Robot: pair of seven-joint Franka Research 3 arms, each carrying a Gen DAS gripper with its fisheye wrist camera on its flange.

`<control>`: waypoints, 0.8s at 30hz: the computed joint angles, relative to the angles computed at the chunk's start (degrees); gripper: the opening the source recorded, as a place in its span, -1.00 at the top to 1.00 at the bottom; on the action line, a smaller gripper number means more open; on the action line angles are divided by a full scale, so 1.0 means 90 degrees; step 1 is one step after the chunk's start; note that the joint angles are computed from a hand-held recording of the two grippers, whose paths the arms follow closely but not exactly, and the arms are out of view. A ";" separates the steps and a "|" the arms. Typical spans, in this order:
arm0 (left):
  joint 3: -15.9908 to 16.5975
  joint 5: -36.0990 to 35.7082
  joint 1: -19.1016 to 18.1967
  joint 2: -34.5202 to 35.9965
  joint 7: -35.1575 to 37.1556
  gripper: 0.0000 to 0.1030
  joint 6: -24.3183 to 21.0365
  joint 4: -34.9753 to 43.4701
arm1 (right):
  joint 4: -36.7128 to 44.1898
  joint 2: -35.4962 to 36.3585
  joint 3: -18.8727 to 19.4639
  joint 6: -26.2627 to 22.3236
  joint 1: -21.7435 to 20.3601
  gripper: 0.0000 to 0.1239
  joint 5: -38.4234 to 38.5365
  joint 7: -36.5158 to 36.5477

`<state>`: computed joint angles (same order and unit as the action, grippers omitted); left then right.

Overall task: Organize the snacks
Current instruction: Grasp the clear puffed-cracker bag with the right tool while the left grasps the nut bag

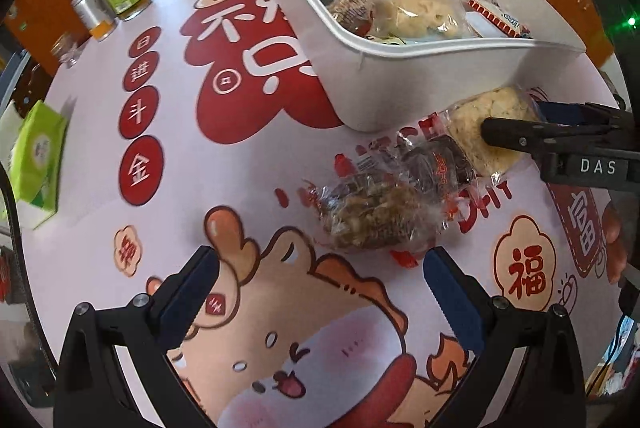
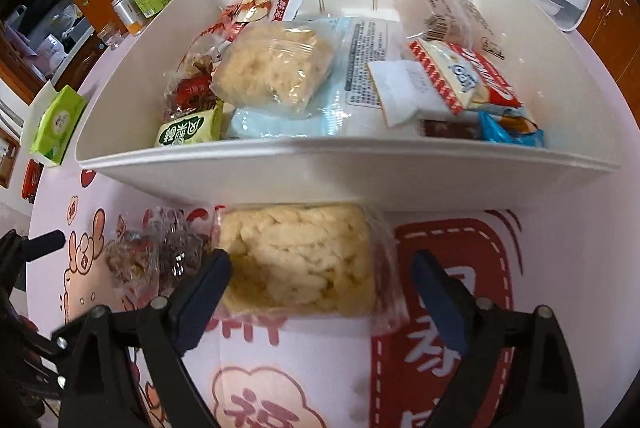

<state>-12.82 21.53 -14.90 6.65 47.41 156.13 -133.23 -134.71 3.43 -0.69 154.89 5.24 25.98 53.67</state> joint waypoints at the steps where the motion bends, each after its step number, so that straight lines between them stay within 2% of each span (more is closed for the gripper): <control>1: 0.0010 0.0006 0.0010 0.0063 0.0016 -0.98 0.0047 0.0041 | 0.0021 0.0034 0.0017 0.0006 0.0013 -0.50 0.0045 0.0003; 6: 0.0042 0.0026 0.0011 0.0366 0.0010 -0.97 0.0154 0.0263 | 0.0041 0.0224 0.0013 0.0232 0.0126 -0.50 -0.0511 0.0534; 10: 0.0028 -0.0052 0.0014 0.0655 0.0186 -0.89 0.0131 0.0471 | 0.0038 0.0228 0.0063 0.0156 0.0001 -0.44 -0.0025 0.0177; 12: 0.0001 -0.0187 0.0046 0.0761 0.0307 -0.74 0.0140 0.0537 | -0.0011 0.0192 0.0051 0.0186 -0.0029 -0.40 0.0073 0.0063; 13: 0.0050 -0.0121 0.0008 0.0778 0.0232 -0.72 0.0170 0.0546 | -0.0036 0.0168 0.0043 0.0187 -0.0037 -0.39 0.0098 0.0036; 18: 0.0140 0.0091 -0.0049 0.0730 0.0018 -0.11 0.0454 0.0488 | -0.0162 0.0066 -0.0021 0.0218 -0.0105 -0.38 0.0199 -0.0055; 20: 0.0186 0.0195 -0.0086 0.0685 -0.0116 -0.02 0.0504 0.0458 | -0.0244 0.0006 -0.0030 0.0278 -0.0121 -0.37 0.0270 -0.0109; 24: 0.0294 0.0546 -0.0217 0.0600 -0.0708 0.02 0.0328 0.0439 | -0.0388 -0.0109 -0.0043 0.0355 -0.0120 -0.35 0.0363 -0.0123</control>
<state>-10.18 26.44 -16.85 12.05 41.04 159.09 -129.28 -138.20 2.45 -1.07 158.09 4.16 29.25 52.56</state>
